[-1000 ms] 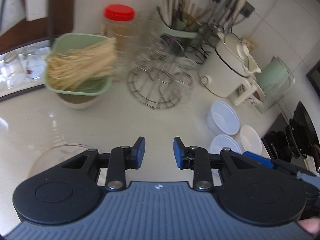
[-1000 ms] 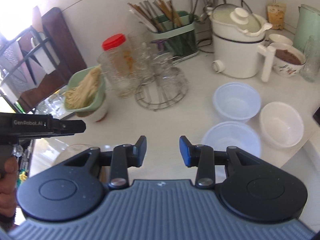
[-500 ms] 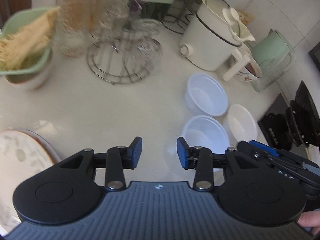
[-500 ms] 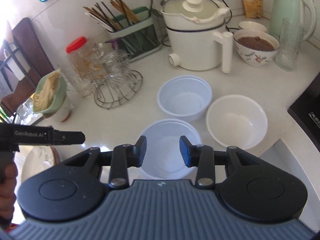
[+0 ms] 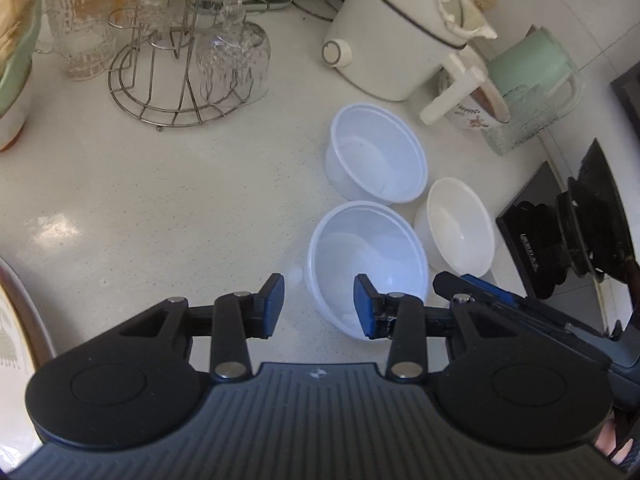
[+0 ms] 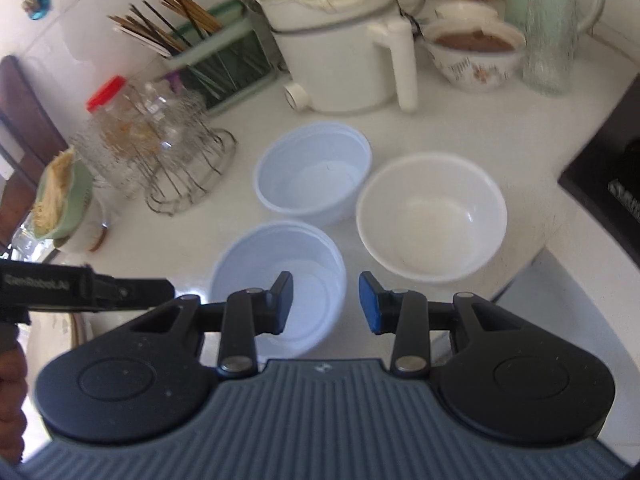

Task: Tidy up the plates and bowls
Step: 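Move both grippers to the rim of a white plastic bowl, then close both grippers on the white plastic bowl's rim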

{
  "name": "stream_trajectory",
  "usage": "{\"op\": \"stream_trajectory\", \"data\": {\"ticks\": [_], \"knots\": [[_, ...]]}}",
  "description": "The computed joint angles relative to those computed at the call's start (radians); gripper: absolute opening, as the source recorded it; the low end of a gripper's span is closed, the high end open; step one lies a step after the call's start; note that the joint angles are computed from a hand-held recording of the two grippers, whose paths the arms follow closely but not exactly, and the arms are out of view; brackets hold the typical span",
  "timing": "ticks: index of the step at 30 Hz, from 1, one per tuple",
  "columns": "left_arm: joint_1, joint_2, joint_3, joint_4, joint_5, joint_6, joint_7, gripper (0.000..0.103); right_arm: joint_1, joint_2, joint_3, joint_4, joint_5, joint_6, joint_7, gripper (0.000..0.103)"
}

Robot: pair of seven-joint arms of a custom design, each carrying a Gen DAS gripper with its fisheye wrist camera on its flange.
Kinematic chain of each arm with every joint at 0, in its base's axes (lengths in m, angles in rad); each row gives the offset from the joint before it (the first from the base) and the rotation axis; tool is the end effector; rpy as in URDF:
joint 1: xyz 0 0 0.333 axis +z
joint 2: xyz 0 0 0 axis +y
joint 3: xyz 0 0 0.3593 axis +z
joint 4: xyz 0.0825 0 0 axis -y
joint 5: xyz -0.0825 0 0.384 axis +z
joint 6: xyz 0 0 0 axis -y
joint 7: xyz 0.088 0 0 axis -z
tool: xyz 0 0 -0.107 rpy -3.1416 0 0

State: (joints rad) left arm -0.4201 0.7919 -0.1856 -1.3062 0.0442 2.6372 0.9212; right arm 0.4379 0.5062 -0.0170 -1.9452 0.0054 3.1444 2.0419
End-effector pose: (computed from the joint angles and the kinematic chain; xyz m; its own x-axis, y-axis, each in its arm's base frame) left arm 0.6978 -0.4254 0.3650 0.0191 -0.9210 0.3891 -0.9180 -0.1704 -0.3582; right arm 0.6298 0.2831 0.3376 0.0440 -0.9573 -0.2857 -0.8097 0.1333 -0.5715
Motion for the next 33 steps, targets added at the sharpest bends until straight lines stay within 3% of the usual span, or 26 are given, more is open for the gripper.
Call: {"op": "stream_trajectory", "data": {"ticks": [4,7,13,15,16,19,21,27,31,33], "knots": [[0.005,0.044,-0.012,0.055,-0.031,-0.030,-0.019,0.043,-0.078,0.014,0.081,0.000,0.029,0.013,-0.022,0.040],[0.000,0.062,-0.008,0.076,-0.037,-0.042,-0.035,0.043,-0.166,0.023,0.180,-0.009,0.052,0.053,-0.062,0.041],[-0.012,0.076,0.005,0.088,-0.031,-0.050,-0.069,0.037,-0.160,0.046,0.179,0.029,0.062,0.010,-0.097,0.040],[-0.014,0.073,0.008,0.079,-0.028,-0.045,-0.081,0.030,-0.162,0.052,0.182,0.036,0.068,0.000,-0.110,0.039],[-0.013,0.072,0.006,0.074,-0.026,-0.040,-0.080,0.020,-0.173,0.054,0.195,0.037,0.070,-0.001,-0.122,0.039],[-0.016,0.068,0.007,0.063,-0.019,-0.034,-0.081,0.011,-0.221,0.066,0.252,0.044,0.079,-0.008,-0.170,0.027],[-0.021,0.061,0.012,0.052,-0.014,-0.029,-0.092,0.011,-0.256,0.072,0.295,0.048,0.090,-0.019,-0.207,0.022],[-0.018,0.028,0.015,-0.002,-0.006,-0.010,-0.126,0.011,-0.273,0.075,0.327,0.057,0.122,-0.043,-0.282,0.022],[-0.005,-0.006,0.010,-0.062,-0.017,0.037,-0.145,0.011,-0.258,0.076,0.320,0.076,0.140,-0.071,-0.319,0.022],[-0.004,-0.027,0.018,-0.092,-0.013,0.049,-0.157,0.011,-0.220,0.075,0.286,0.086,0.128,-0.065,-0.336,0.022]]}}
